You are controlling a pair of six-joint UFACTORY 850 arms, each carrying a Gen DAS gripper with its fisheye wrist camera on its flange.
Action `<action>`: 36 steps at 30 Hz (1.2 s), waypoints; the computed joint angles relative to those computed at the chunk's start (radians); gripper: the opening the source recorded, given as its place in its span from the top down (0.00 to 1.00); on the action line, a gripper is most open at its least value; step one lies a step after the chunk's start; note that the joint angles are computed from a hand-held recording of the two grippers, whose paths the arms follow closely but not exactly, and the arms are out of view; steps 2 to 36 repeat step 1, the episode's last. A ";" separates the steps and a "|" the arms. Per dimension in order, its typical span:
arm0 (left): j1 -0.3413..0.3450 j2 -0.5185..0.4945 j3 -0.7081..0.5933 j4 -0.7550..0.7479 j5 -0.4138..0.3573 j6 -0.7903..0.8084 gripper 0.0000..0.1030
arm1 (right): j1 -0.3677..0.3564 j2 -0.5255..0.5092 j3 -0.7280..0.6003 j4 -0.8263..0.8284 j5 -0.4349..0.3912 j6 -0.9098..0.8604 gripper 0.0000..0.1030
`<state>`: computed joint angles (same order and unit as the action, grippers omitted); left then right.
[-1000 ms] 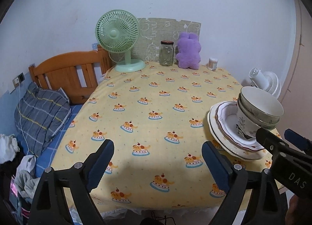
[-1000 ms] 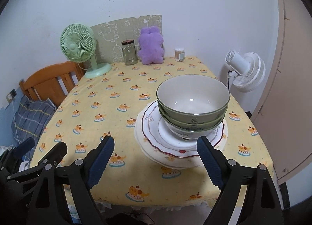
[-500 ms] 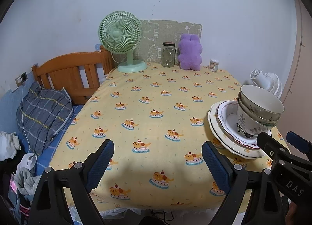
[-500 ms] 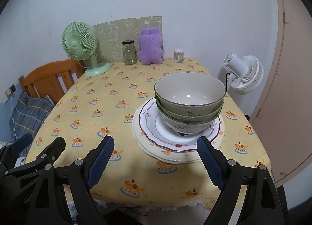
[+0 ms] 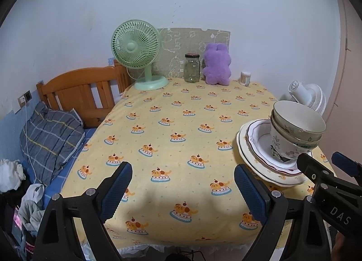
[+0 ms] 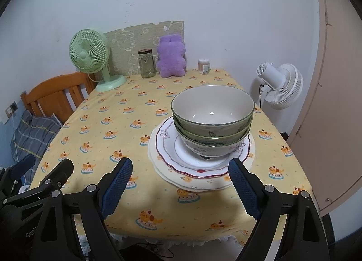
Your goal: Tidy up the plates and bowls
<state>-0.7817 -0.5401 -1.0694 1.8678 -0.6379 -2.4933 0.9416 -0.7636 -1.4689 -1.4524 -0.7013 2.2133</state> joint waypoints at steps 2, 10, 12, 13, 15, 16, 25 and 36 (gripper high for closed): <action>-0.001 0.001 0.000 0.000 -0.001 0.001 0.09 | 0.000 0.000 0.001 0.000 0.000 0.001 0.14; -0.001 0.001 0.000 0.000 -0.001 0.001 0.09 | 0.000 0.000 0.001 0.000 0.000 0.001 0.14; -0.001 0.001 0.000 0.000 -0.001 0.001 0.09 | 0.000 0.000 0.001 0.000 0.000 0.001 0.14; -0.001 0.001 0.000 0.000 -0.001 0.001 0.09 | 0.000 0.000 0.001 0.000 0.000 0.001 0.14; -0.001 0.001 0.000 0.000 -0.001 0.001 0.09 | 0.000 0.000 0.001 0.000 0.000 0.001 0.14; -0.001 0.001 0.000 0.000 -0.001 0.001 0.09 | 0.000 0.000 0.001 0.000 0.000 0.001 0.14; -0.001 0.001 0.000 0.000 -0.001 0.001 0.09 | 0.000 0.000 0.001 0.000 0.000 0.001 0.14; -0.001 0.001 0.000 0.000 -0.001 0.001 0.09 | 0.000 0.000 0.001 0.000 0.000 0.001 0.14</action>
